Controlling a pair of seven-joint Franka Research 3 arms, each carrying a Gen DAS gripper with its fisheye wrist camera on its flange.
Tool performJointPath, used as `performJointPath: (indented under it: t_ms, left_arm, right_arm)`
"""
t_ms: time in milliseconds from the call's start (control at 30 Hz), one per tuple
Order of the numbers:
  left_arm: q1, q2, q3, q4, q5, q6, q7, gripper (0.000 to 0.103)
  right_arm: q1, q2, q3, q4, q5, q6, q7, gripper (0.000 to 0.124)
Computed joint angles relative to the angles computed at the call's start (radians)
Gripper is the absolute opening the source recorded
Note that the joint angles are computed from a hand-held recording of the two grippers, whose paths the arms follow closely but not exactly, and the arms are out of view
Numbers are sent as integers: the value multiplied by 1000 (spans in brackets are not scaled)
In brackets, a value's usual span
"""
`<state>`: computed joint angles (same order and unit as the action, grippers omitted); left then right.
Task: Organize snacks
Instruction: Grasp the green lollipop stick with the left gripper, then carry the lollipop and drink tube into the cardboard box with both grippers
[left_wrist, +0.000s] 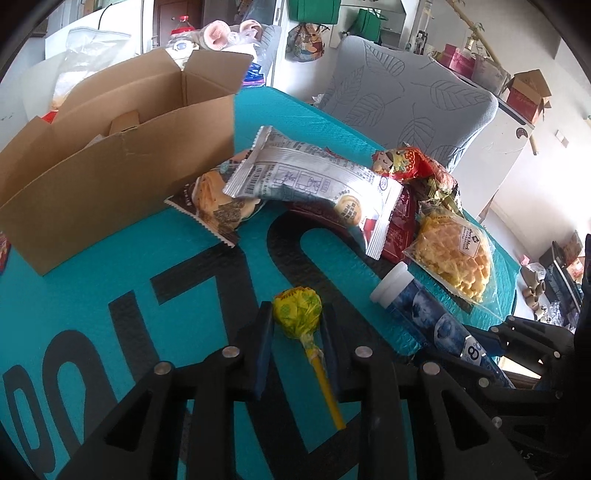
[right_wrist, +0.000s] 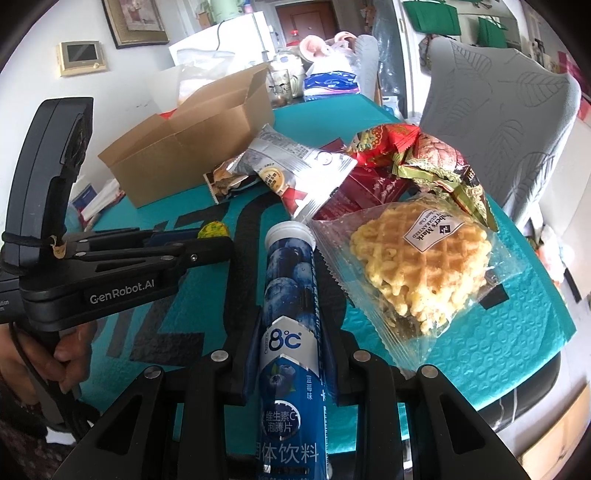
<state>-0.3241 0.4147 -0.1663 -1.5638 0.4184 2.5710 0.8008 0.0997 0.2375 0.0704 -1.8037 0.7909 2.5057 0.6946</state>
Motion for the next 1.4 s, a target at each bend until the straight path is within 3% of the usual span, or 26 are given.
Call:
performJointPath:
  t_ms: [433, 667, 1033, 1400]
  left_arm:
    - [26, -205, 19, -257, 115, 62, -183, 25]
    - [59, -306, 7, -334, 203, 33, -293, 25]
    - [118, -399, -17, -372, 312, 11, -397, 25]
    - [168, -398, -9, -303, 414, 30, -413, 25]
  right_arm:
    - [33, -20, 29, -3, 78, -47, -71, 29]
    - [60, -23, 41, 16, 116, -65, -105, 29]
    - [100, -4, 57, 107, 117, -83, -135, 29]
    - [116, 61, 80, 259, 109, -66, -117, 29]
